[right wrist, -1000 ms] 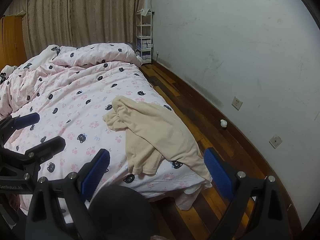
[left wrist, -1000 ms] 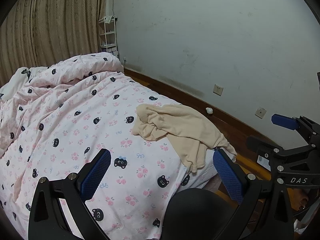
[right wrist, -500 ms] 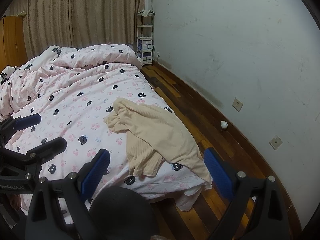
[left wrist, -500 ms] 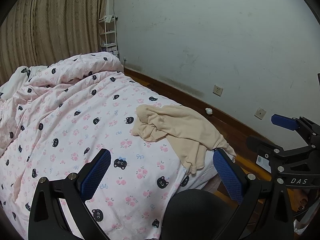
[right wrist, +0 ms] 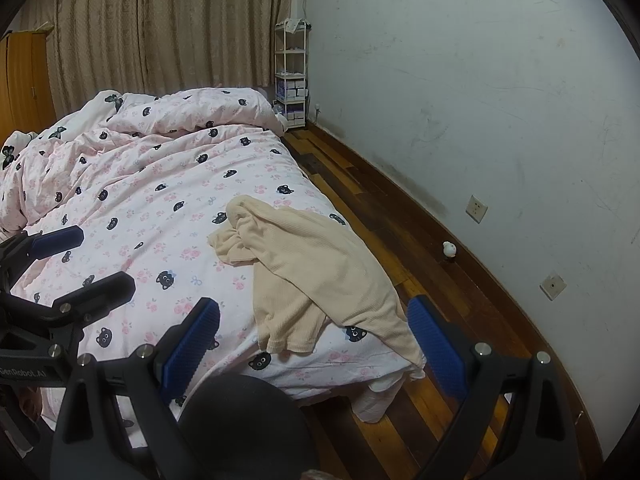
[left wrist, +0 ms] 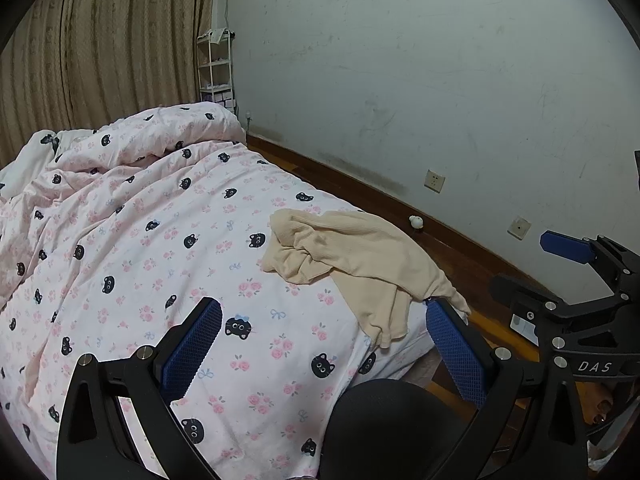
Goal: Fold clothes
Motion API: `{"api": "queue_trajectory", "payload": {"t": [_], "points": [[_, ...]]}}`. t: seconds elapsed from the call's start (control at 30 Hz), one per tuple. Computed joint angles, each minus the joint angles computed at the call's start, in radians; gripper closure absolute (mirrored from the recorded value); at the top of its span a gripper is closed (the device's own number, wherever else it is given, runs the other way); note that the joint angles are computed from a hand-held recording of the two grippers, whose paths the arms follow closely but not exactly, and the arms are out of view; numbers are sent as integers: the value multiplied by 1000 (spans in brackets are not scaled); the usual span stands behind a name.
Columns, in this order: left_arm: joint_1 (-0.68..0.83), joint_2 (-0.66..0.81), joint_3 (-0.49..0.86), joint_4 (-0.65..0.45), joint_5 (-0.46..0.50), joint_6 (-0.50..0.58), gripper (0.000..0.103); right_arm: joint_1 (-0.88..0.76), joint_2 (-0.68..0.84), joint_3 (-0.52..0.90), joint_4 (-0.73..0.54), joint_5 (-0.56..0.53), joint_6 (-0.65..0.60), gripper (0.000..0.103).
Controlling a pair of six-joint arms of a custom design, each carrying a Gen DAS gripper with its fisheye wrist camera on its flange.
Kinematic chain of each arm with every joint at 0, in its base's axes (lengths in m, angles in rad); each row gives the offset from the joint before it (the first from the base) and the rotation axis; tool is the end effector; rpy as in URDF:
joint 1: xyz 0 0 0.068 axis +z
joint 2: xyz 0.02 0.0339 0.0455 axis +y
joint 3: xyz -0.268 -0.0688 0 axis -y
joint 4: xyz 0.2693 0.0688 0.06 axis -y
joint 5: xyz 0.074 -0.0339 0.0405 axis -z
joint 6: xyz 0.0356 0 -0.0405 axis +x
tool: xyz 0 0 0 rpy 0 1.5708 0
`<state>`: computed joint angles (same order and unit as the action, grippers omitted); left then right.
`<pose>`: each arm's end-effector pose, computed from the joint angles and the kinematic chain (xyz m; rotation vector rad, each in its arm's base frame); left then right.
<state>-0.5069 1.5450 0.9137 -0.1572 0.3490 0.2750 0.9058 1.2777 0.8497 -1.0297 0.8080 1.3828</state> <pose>0.2928 -0.1765 0.1947 1.0550 2.1106 -0.5244 0.1582 0.1601 0.2149 0.6093 2.2657 -0.2939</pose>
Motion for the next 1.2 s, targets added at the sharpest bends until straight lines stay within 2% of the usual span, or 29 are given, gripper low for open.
{"api": "queue_trajectory", "payload": {"t": [0.4,0.57,0.73,1.0,1.2], "points": [[0,8,-6,10,3,0,2,3,1,-6,3,-1,8,6],[17,72,49,-47,79,19,2,-20,-17,-40,65,-13,-39,6],[16,156,98,-41,97,14,2,-70,-40,-109,177,-53,-107,6],[8,342,224,-10,57,33,2,-162,-47,-231,355,-118,-201,6],[-6,482,357,-27,41,20,2,-253,9,-297,528,-159,-319,6]]}}
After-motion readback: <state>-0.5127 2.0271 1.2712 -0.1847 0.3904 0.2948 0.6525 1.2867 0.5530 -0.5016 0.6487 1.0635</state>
